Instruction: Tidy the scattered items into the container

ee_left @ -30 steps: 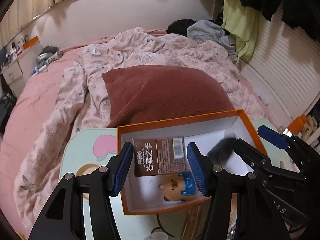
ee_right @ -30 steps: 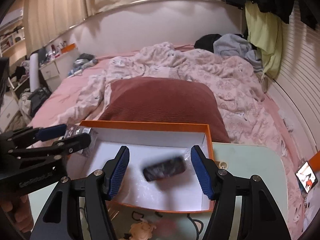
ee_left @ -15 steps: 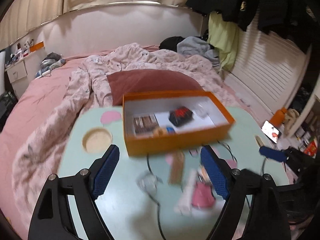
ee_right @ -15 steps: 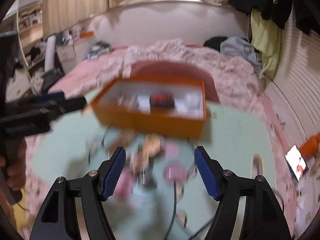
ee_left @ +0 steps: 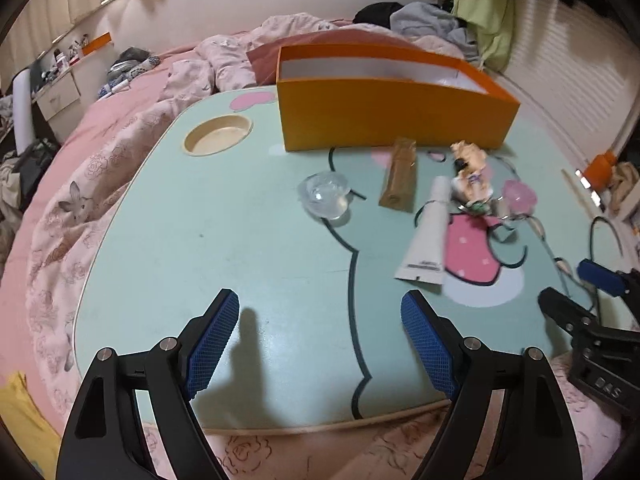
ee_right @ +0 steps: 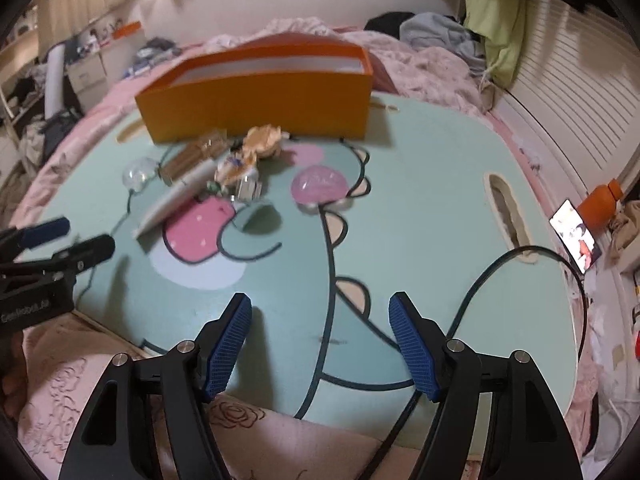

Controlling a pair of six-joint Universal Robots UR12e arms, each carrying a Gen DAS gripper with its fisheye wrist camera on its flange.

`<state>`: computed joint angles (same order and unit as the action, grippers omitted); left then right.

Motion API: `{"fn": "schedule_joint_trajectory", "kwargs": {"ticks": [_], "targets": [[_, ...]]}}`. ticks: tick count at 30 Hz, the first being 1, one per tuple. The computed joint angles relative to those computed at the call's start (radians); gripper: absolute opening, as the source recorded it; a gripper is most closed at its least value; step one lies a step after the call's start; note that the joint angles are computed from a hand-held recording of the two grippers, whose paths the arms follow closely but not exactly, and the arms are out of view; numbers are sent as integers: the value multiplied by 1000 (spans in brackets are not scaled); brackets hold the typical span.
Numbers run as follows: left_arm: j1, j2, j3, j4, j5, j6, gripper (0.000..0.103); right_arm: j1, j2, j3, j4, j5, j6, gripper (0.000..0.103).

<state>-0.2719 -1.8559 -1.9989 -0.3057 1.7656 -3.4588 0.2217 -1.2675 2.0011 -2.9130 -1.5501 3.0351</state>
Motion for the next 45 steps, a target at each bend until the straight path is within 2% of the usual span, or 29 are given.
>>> {"fn": "schedule_joint_trajectory", "kwargs": {"ticks": [2,3,5,6,7,8,17,45], "targets": [[6,-1,-2,2,-27,-3,84,5,2,-4,5,-18,1,83],[4,-3,-4,6,-19,-5,84,5,2,-5,6,-21,2,88],[4,-5,-7,19,-17,-4,88,-2,4,-9,25,5,4,93],[5,-9,-9,31,-17,-1,95,-12,4,-11,41,40,7,97],[7,-12,-9,31,-20,1,103,-14,5,-13,46,41,6,99],[9,-16,-16,61,-21,9,103,-14,6,-13,46,41,6,99],[12,-20,-20,88,-21,18,103,-7,5,-16,53,35,4,102],[12,-20,-21,90,-22,19,103,-8,5,-18,58,38,2,103]]}}
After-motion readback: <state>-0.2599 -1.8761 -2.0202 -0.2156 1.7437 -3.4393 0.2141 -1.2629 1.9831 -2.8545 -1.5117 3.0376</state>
